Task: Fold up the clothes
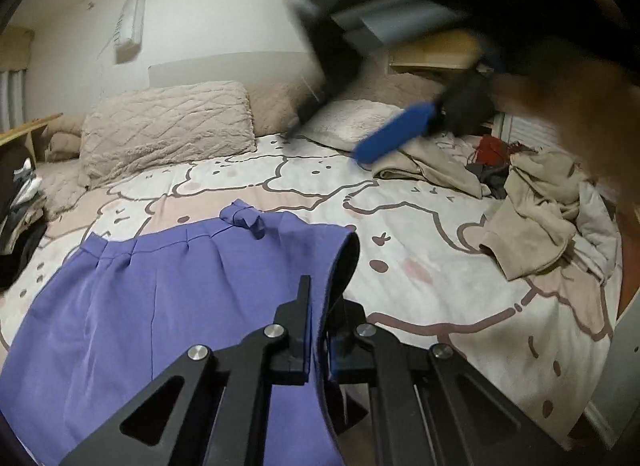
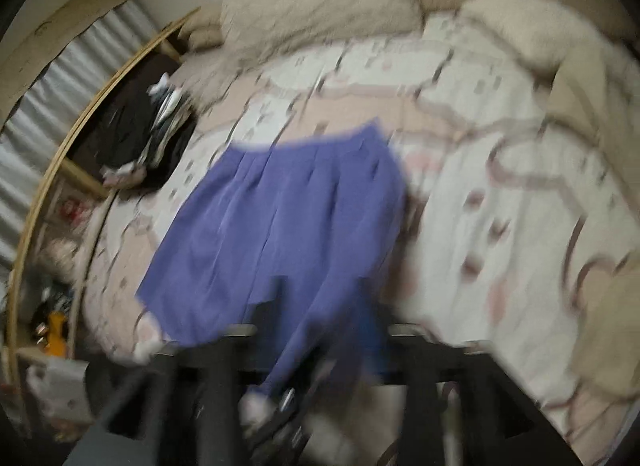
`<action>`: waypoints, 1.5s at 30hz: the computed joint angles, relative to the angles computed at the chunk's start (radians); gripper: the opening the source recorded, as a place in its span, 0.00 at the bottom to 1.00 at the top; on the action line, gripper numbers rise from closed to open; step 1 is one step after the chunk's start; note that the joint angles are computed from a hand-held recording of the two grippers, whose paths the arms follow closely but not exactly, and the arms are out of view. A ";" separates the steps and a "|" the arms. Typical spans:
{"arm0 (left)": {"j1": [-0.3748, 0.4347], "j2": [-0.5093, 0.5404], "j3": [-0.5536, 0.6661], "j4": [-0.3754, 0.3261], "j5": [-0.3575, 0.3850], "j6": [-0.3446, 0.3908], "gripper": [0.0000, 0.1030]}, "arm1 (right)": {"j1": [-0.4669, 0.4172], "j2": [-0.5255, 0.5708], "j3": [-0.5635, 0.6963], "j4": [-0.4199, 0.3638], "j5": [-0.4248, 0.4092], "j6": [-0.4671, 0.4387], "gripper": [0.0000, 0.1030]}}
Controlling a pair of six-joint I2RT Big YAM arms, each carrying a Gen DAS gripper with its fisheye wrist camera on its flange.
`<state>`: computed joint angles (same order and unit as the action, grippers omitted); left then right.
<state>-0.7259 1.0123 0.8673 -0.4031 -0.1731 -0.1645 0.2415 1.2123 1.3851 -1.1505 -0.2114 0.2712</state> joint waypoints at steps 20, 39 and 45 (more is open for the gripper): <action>0.183 -0.045 0.038 -0.124 0.292 -0.182 0.06 | -0.103 0.585 0.320 -0.065 -0.151 -0.074 0.31; 0.782 -0.234 0.064 -0.439 0.482 -0.082 0.06 | 0.236 0.721 0.768 -0.165 0.107 0.126 0.13; 1.008 -0.178 0.044 -0.501 0.604 0.000 0.06 | 0.335 0.938 1.046 -0.302 0.169 0.159 0.07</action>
<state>0.2822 0.8343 0.9116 -0.9045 0.4305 -0.1645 0.5767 2.1502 2.4309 -1.4530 -0.0427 0.4302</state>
